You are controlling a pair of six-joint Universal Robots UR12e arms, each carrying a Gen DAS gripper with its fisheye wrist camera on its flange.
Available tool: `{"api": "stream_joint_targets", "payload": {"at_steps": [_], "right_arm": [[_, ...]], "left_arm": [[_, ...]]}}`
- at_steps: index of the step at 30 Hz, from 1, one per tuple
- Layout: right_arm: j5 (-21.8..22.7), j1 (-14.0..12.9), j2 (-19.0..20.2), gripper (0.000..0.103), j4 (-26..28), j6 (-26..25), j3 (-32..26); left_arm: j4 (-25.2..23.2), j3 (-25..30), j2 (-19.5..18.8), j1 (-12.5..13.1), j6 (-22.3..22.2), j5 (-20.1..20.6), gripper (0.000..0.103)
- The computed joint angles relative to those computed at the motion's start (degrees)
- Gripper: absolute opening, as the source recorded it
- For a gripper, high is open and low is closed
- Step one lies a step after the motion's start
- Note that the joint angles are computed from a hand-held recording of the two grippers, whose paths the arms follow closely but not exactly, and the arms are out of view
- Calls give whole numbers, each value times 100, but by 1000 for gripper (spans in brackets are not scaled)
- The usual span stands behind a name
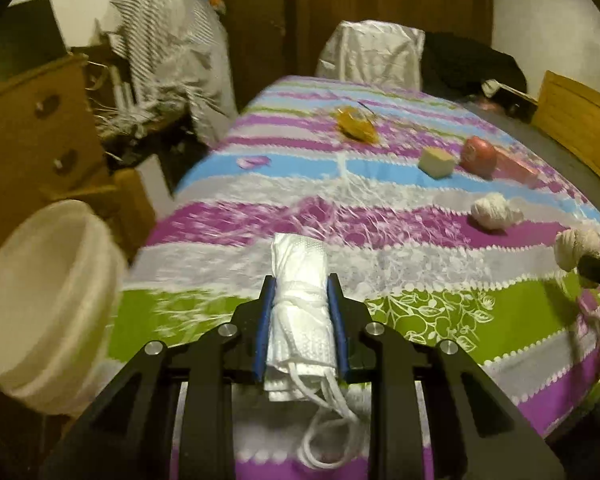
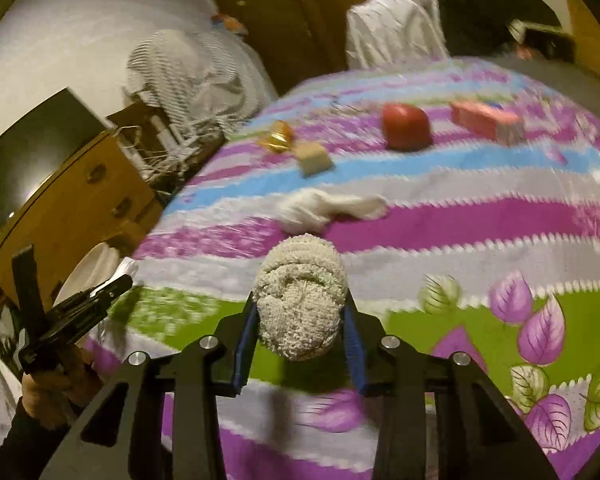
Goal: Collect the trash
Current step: 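Carry the mask and yarn ball in both grippers over the white bucket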
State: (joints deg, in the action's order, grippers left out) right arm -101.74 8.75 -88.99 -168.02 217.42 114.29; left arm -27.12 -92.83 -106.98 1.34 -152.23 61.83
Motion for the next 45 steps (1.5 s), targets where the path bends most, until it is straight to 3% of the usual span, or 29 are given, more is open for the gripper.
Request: {"api": "stream_joint_targets", "payload": {"at_steps": [8, 16, 21, 33, 45], "right_arm": [[311, 240, 418, 40, -76, -448, -750], [772, 510, 1192, 40, 267, -1272, -2067], [986, 744, 1816, 40, 759, -1848, -3151], [1409, 985, 3005, 40, 2137, -2301, -5275], [1582, 1058, 3643, 40, 3015, -2499, -6307]], "left_arm": [[488, 167, 117, 201, -625, 372, 24], [854, 545, -46, 457, -943, 875, 24], [978, 811, -212, 600, -1071, 1262, 24], [1000, 1312, -556, 781, -1046, 1940, 24], [703, 1546, -739, 856, -989, 1990, 24]]}}
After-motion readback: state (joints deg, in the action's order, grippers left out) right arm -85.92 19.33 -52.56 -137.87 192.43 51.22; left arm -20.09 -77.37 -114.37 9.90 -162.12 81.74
